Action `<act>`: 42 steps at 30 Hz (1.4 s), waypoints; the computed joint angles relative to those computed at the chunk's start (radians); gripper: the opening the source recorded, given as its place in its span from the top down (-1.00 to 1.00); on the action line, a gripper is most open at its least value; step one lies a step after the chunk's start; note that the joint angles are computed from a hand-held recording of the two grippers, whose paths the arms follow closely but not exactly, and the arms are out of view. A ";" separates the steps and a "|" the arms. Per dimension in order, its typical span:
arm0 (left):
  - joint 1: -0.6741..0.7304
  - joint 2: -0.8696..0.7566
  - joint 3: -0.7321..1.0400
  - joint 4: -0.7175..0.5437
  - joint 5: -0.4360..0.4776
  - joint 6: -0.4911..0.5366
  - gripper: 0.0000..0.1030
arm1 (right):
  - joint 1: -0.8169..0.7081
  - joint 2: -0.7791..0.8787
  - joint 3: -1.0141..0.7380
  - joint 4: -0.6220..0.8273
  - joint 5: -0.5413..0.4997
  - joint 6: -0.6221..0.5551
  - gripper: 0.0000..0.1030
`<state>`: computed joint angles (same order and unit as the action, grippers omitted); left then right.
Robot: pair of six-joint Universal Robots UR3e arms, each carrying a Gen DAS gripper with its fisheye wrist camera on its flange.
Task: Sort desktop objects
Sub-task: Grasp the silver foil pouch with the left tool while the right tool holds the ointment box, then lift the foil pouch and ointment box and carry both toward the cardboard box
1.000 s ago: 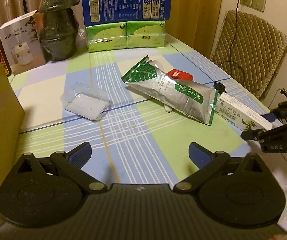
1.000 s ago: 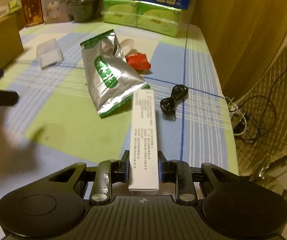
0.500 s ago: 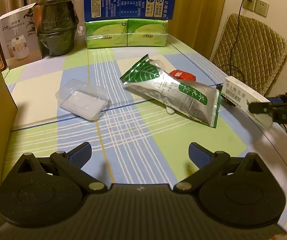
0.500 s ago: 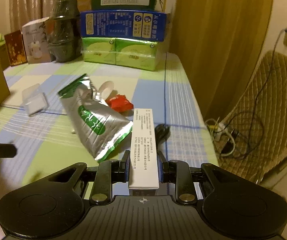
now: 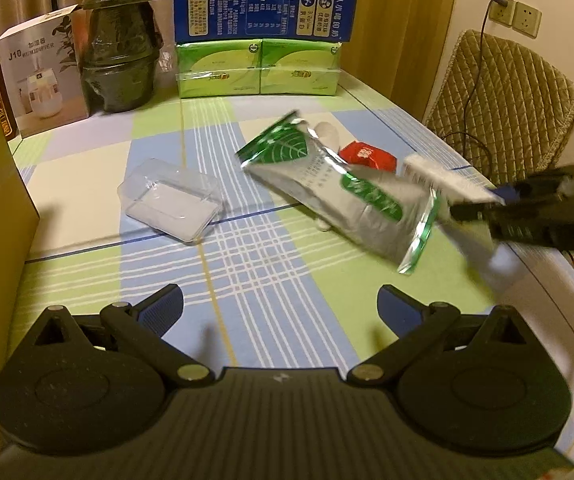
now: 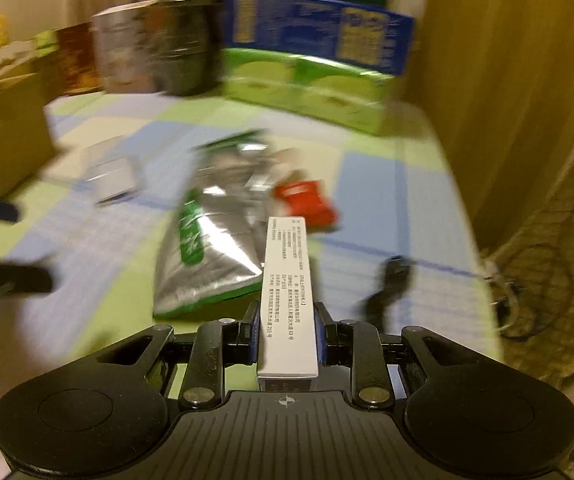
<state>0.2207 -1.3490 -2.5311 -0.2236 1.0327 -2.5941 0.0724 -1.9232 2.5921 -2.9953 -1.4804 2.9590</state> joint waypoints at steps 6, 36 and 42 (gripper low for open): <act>0.010 -0.005 0.005 0.010 -0.018 -0.009 -0.97 | 0.048 -0.116 0.017 0.137 0.128 0.001 0.56; -0.323 -0.484 0.501 -0.105 0.237 0.139 -0.02 | 0.066 -0.153 0.051 0.133 -0.077 0.249 0.55; -0.246 -0.172 0.210 -0.155 0.236 0.120 0.02 | 0.159 -0.172 0.056 0.168 -0.120 0.324 0.55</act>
<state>-0.0249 -1.5206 -2.3208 -0.3790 1.2686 -2.4740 0.2311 -2.0952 2.6482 -2.8271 -1.6005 3.2831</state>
